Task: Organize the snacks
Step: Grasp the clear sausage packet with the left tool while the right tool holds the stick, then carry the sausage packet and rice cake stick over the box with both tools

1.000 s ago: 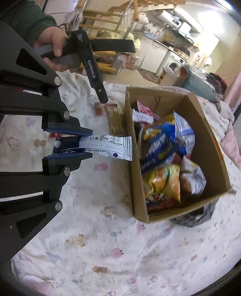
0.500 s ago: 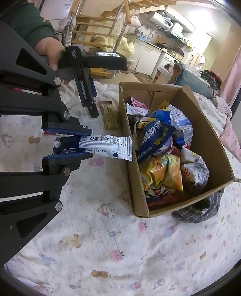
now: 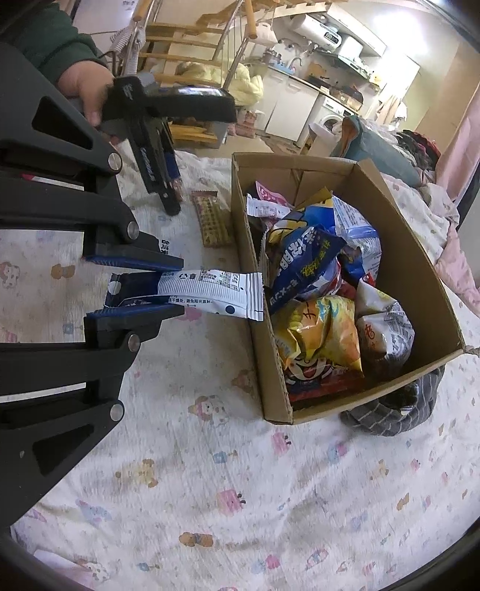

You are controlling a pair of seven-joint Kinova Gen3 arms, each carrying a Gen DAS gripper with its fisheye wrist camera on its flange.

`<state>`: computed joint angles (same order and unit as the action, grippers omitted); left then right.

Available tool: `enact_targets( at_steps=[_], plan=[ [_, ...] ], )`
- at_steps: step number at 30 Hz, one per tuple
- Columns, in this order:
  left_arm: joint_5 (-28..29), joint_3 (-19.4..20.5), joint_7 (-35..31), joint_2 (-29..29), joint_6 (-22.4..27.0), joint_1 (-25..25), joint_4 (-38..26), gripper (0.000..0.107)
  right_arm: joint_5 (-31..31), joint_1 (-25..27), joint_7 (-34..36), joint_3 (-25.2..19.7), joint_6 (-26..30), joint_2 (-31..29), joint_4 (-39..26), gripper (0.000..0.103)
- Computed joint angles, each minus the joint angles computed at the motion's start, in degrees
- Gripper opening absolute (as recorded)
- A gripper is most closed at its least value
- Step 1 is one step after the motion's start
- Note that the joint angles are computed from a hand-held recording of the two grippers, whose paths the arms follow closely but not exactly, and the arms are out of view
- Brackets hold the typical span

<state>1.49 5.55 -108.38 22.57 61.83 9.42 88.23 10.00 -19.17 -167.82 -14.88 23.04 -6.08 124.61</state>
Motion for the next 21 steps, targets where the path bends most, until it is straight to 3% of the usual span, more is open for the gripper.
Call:
enact_targets(
  at_steps=[6,12,16,19,21],
  plan=[
    [2.5,0.0,-3.2,-4.5,0.3,-2.7,2.0,0.054,2.4,0.6,-3.1,-1.9,-0.3,-1.9,0.1,0.018],
    [8.8,0.1,-8.1,-9.6,0.9,-6.2,0.5,0.054,4.6,2.5,-2.8,-3.3,2.8,-4.8,-2.4,0.018],
    [11.9,0.3,-9.7,-10.3,0.5,-6.6,-3.0,0.054,3.4,4.0,0.0,-2.0,3.2,-6.4,-4.1,0.018],
    [10.3,0.7,-8.4,-9.6,-2.9,-4.2,-5.1,0.054,4.6,6.6,1.1,-1.9,4.1,-7.0,-6.1,0.018],
    [10.5,0.8,-7.2,-8.5,-2.1,-3.7,-7.8,0.054,4.5,7.7,2.3,-1.3,4.2,-6.8,-7.0,0.018]
  ],
)
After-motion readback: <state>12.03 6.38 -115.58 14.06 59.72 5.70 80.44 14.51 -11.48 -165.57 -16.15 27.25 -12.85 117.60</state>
